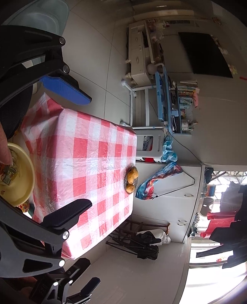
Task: Collect trash
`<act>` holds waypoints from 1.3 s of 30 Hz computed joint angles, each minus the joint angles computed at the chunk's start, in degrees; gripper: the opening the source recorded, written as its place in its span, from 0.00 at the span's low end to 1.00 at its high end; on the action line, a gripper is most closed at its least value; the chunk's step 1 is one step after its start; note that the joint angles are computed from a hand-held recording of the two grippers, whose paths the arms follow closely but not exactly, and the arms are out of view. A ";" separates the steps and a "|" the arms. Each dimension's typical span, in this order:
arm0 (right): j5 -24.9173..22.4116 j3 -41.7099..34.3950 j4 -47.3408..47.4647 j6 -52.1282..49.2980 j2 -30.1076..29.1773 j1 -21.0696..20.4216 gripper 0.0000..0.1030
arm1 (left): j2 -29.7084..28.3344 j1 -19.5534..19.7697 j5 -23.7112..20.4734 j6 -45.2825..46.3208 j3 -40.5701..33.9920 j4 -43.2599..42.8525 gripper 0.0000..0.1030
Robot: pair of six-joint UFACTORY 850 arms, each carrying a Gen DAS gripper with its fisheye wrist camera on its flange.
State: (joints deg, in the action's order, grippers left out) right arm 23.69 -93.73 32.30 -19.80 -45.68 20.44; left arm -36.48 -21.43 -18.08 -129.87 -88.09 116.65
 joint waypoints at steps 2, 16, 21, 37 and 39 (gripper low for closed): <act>0.37 -0.29 0.29 -1.31 -0.38 0.24 0.93 | -0.48 0.05 0.30 2.45 -0.47 -2.85 0.93; 1.54 -0.01 3.80 -6.20 -0.64 0.68 0.93 | -2.30 -0.01 -1.17 7.18 -1.70 -8.04 0.93; 1.20 -0.61 5.82 -9.16 -0.94 0.88 0.93 | -2.67 0.31 -0.42 8.43 -2.18 -10.10 0.93; 1.22 -1.26 6.84 -11.16 -1.46 0.88 0.93 | -3.42 0.33 -0.32 10.04 -2.95 -12.60 0.93; 1.29 -1.24 6.81 -11.32 -1.52 0.85 0.93 | -3.42 0.39 -0.32 9.81 -2.93 -12.51 0.93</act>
State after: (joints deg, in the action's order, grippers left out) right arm 24.98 -94.98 39.11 -31.12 -47.21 21.30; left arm -39.90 -21.03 -18.40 -120.06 -91.02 104.13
